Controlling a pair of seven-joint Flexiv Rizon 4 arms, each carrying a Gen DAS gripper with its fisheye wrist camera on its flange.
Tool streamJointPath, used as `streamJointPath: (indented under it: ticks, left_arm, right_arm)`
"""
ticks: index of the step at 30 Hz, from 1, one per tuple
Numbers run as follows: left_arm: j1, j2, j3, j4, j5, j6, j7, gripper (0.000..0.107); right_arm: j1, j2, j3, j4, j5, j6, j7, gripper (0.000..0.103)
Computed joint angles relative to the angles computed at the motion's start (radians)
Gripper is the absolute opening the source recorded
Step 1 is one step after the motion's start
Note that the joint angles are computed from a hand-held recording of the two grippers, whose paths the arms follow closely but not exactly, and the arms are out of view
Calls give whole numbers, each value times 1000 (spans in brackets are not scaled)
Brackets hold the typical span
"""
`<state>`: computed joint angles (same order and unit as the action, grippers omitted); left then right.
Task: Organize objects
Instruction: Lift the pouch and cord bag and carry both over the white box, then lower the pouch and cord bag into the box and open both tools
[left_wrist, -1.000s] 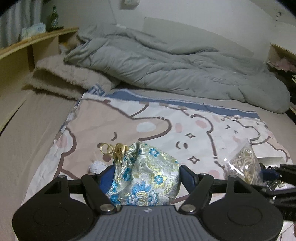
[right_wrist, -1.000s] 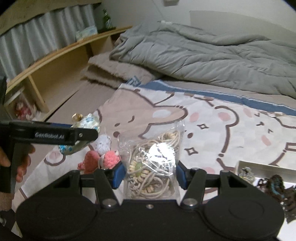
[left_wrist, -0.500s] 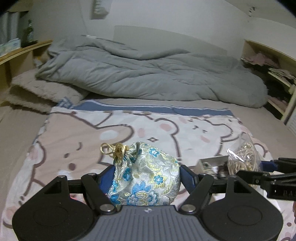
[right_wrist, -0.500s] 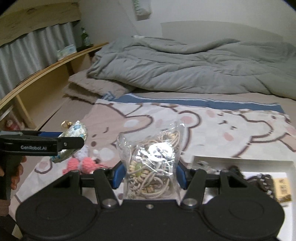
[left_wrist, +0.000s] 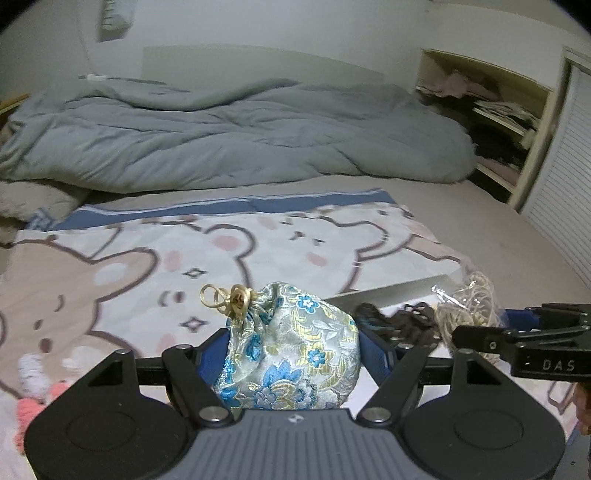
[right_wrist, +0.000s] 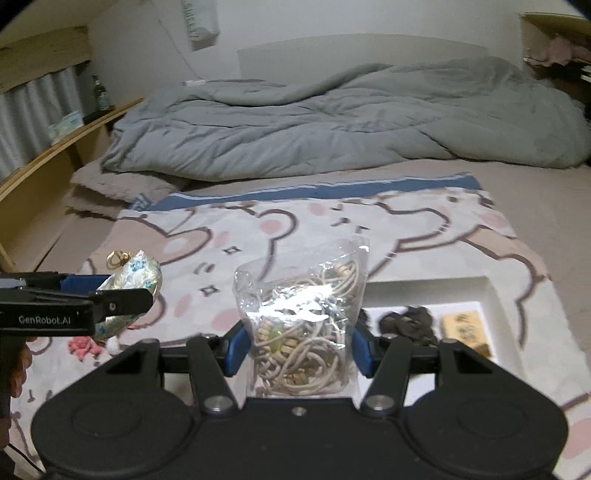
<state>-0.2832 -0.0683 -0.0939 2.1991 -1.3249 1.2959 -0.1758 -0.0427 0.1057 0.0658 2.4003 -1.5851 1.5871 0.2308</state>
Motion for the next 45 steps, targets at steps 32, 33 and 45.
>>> streamJointPath:
  ticks: [32, 33, 45]
  left_arm:
    - [-147, -150, -136, 28, 148, -27, 124, 75]
    - [-146, -156, -139, 27, 159, -25, 121, 75]
    - [-129, -190, -176, 23, 153, -41, 194, 83]
  right_arm:
    - [-92, 36, 70, 250, 723, -131, -695, 58]
    - [-88, 27, 67, 247, 732, -130, -710, 58]
    - [-99, 2, 53, 230, 665, -153, -712, 77]
